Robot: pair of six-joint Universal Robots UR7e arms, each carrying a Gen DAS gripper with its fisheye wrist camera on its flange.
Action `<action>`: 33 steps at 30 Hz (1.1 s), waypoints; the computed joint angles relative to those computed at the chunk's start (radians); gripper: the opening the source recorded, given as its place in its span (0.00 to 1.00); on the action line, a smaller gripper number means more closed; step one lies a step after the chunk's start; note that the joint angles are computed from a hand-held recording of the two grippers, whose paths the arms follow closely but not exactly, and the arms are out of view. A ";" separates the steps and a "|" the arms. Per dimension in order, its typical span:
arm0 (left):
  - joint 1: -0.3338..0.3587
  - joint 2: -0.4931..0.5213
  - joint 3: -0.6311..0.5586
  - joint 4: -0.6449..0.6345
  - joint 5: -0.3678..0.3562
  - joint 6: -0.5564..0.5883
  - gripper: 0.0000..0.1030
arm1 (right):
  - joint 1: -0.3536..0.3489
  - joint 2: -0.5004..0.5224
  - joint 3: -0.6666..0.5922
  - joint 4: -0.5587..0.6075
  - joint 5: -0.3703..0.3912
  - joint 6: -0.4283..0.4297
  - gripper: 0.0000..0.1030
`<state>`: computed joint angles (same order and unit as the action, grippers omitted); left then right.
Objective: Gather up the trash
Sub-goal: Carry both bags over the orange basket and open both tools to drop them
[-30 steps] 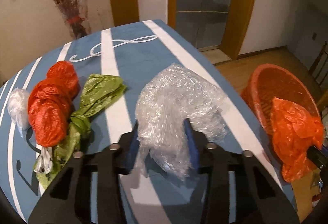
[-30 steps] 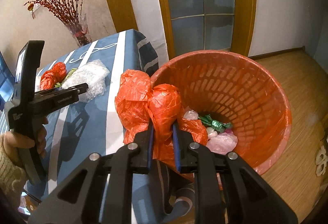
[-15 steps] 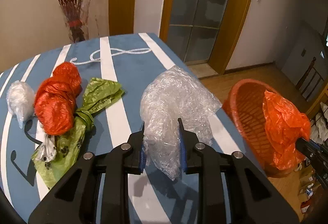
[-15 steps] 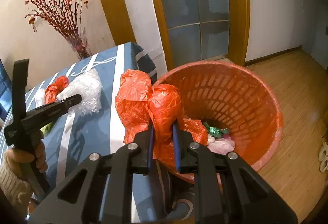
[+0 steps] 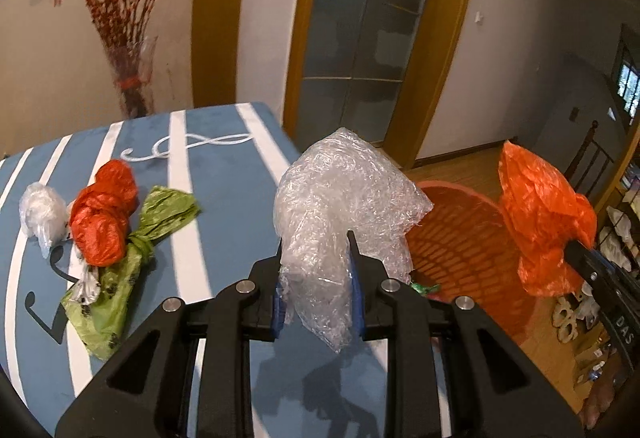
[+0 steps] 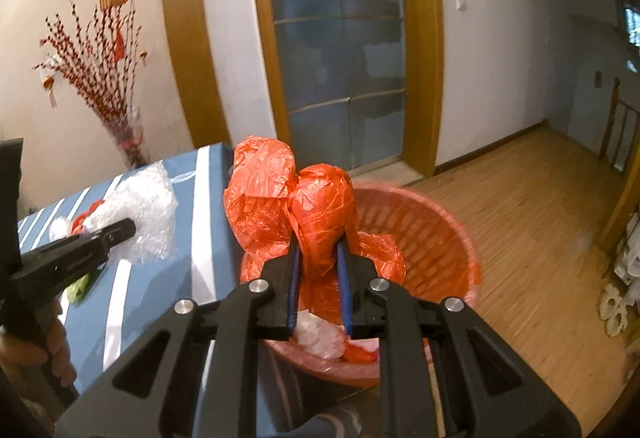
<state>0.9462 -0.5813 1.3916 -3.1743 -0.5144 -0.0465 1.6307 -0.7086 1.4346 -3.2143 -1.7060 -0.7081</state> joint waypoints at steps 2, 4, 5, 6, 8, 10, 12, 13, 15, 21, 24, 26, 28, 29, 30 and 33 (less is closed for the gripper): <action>-0.010 0.013 -0.013 -0.014 -0.002 0.015 0.24 | -0.001 -0.002 0.003 -0.040 -0.001 0.004 0.17; -0.020 0.026 -0.027 -0.021 -0.008 0.023 0.24 | -0.004 -0.003 -0.001 -0.061 0.000 0.010 0.17; -0.023 0.034 -0.038 -0.021 -0.014 0.025 0.24 | -0.004 -0.004 0.000 -0.074 -0.001 0.014 0.17; -0.024 0.039 -0.046 -0.022 -0.020 0.027 0.24 | -0.007 -0.001 -0.005 -0.086 -0.001 0.018 0.17; -0.028 0.053 -0.066 -0.016 -0.035 0.030 0.24 | -0.009 0.001 -0.012 -0.101 -0.002 0.026 0.17; -0.030 0.068 -0.088 -0.001 -0.050 0.029 0.24 | -0.013 0.005 -0.021 -0.116 -0.008 0.029 0.17; -0.032 0.085 -0.112 0.019 -0.064 0.028 0.24 | -0.016 0.015 -0.034 -0.131 -0.018 0.026 0.17; -0.033 0.095 -0.125 0.029 -0.070 0.028 0.24 | -0.018 0.018 -0.039 -0.139 -0.023 0.026 0.17; -0.033 0.109 -0.147 0.050 -0.082 0.025 0.24 | -0.023 0.024 -0.052 -0.139 -0.027 0.036 0.17; -0.028 0.155 -0.216 0.106 -0.116 0.022 0.24 | -0.041 0.040 -0.096 -0.114 -0.032 0.084 0.17; -0.024 0.172 -0.242 0.128 -0.127 0.022 0.24 | -0.050 0.045 -0.114 -0.094 -0.026 0.095 0.17; -0.020 0.183 -0.259 0.145 -0.134 0.019 0.24 | -0.052 0.050 -0.127 -0.085 -0.025 0.102 0.17; -0.019 0.192 -0.273 0.158 -0.138 0.016 0.24 | -0.056 0.055 -0.137 -0.078 -0.021 0.106 0.17; -0.018 0.197 -0.281 0.164 -0.140 0.017 0.24 | -0.058 0.057 -0.142 -0.074 -0.018 0.108 0.17; -0.018 0.200 -0.284 0.167 -0.141 0.017 0.24 | -0.061 0.055 -0.143 -0.070 -0.014 0.107 0.17; -0.015 0.211 -0.301 0.178 -0.148 0.016 0.24 | -0.060 0.060 -0.148 -0.067 -0.015 0.113 0.17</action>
